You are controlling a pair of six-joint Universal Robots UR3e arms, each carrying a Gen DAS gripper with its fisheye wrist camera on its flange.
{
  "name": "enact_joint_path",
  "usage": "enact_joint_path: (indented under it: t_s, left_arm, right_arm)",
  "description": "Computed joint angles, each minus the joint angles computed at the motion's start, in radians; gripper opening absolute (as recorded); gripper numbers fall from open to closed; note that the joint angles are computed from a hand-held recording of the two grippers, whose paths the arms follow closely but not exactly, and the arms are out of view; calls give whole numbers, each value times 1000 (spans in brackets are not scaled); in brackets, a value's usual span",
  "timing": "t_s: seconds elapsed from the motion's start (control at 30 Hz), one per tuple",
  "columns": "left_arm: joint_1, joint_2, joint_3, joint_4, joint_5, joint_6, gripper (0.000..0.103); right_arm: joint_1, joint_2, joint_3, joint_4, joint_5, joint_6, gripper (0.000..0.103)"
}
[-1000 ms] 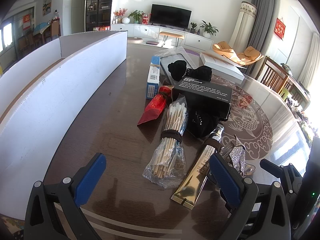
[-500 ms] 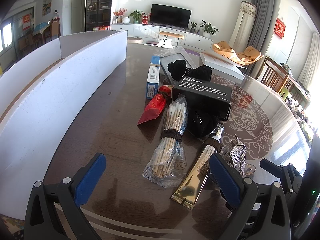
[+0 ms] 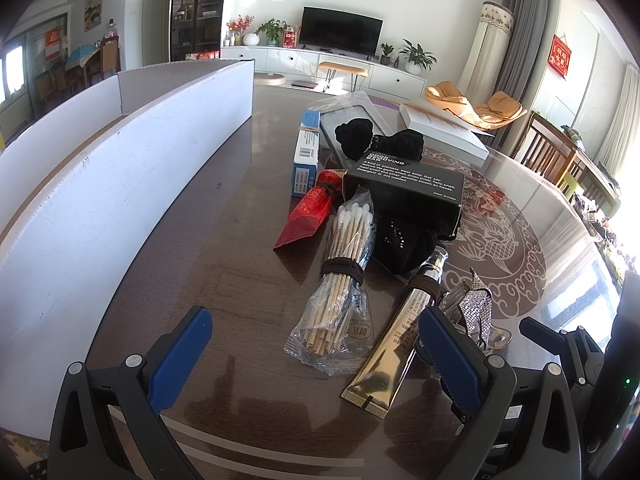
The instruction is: Organize objects
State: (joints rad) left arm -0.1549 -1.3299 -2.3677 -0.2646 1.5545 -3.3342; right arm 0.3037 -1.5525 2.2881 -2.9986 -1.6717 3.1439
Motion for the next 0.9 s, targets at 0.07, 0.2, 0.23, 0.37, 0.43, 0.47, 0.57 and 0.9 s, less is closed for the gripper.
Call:
enact_joint_path:
  t_s: [0.07, 0.2, 0.23, 0.37, 0.43, 0.47, 0.57, 0.9]
  left_arm:
    - [-2, 0, 0, -1, 1, -1, 103]
    - [-4, -2, -2, 4, 3, -3, 103]
    - [-6, -2, -3, 4, 4, -4, 103]
    - [-2, -1, 0, 0, 2, -1, 103]
    - [-2, -1, 1, -1, 2, -1, 103]
    - [-2, -1, 1, -1, 2, -1, 103]
    - [-11, -4, -10, 12, 7, -10, 103]
    - [29, 34, -26, -27, -22, -20, 103]
  right_arm:
    - [-2, 3, -4, 3, 2, -1, 103]
    - [-2, -1, -9, 16, 2, 1, 103]
    - [-2, -3, -8, 19, 3, 1, 103]
    - [0, -3, -20, 39, -3, 9, 103]
    - [-2, -1, -25, 46, -1, 10, 103]
    - [-3, 1, -28, 49, -1, 11, 103]
    - [-3, 1, -31, 55, -1, 12, 103]
    - [-11, 1, -35, 63, 10, 15, 103]
